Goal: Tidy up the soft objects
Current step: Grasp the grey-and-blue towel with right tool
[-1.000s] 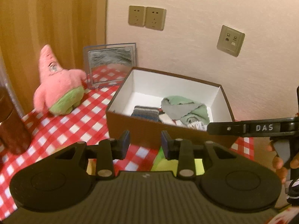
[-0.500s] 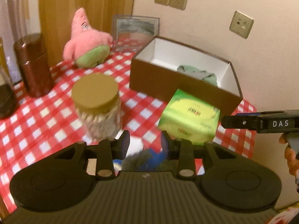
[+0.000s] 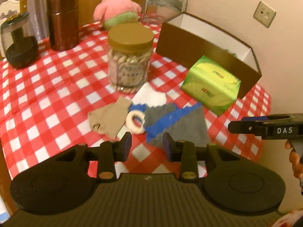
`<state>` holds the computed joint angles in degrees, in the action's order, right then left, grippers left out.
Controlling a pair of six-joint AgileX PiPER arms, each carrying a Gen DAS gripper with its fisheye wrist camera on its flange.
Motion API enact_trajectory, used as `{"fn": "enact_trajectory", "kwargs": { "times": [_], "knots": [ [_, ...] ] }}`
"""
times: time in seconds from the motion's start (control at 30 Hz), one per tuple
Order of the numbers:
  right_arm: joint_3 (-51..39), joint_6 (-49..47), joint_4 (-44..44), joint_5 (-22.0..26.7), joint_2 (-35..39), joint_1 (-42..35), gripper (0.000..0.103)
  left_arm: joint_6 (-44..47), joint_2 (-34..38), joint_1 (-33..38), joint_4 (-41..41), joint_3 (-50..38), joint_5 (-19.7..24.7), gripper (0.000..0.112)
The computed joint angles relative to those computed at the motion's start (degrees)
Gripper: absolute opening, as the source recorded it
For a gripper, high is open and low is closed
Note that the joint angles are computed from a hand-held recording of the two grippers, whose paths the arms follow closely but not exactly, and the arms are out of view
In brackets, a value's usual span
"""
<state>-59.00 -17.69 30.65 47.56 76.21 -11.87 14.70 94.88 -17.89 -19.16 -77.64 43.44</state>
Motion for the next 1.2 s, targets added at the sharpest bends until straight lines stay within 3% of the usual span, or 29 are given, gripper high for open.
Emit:
{"fn": "enact_trajectory", "kwargs": {
  "times": [0.23, 0.8, 0.83, 0.87, 0.97, 1.2],
  "knots": [
    [2.88, -0.05, -1.96, -3.99, 0.96, 4.80, 0.065, -3.24, -1.56, -2.15, 5.83, 4.54, -2.61, 0.032],
    [6.40, 0.46, -7.51, -12.94, 7.98, 11.79, 0.065, -4.50, -0.03, -2.87, 5.89, 5.90, -3.03, 0.032],
    [6.80, 0.58, -7.71, -13.83, 8.30, 12.17, 0.060, -4.43, -0.08, -2.90, 5.84, 6.02, -3.05, 0.032],
    [7.44, 0.03, -7.43, -14.98, 8.41, 12.36, 0.039, -4.34, -0.07, -2.88, 5.81, 6.08, -3.02, 0.032],
    [8.54, -3.48, -6.56, -16.92, 8.39, 12.85, 0.018, -4.17, -0.32, -2.62, 5.70, 6.30, -2.86, 0.032],
    [8.59, -13.43, 3.28, -15.92, 2.70, 9.80, 0.011, -3.73, -1.12, -1.90, 5.54, 6.80, -3.07, 0.032]
  ]
}}
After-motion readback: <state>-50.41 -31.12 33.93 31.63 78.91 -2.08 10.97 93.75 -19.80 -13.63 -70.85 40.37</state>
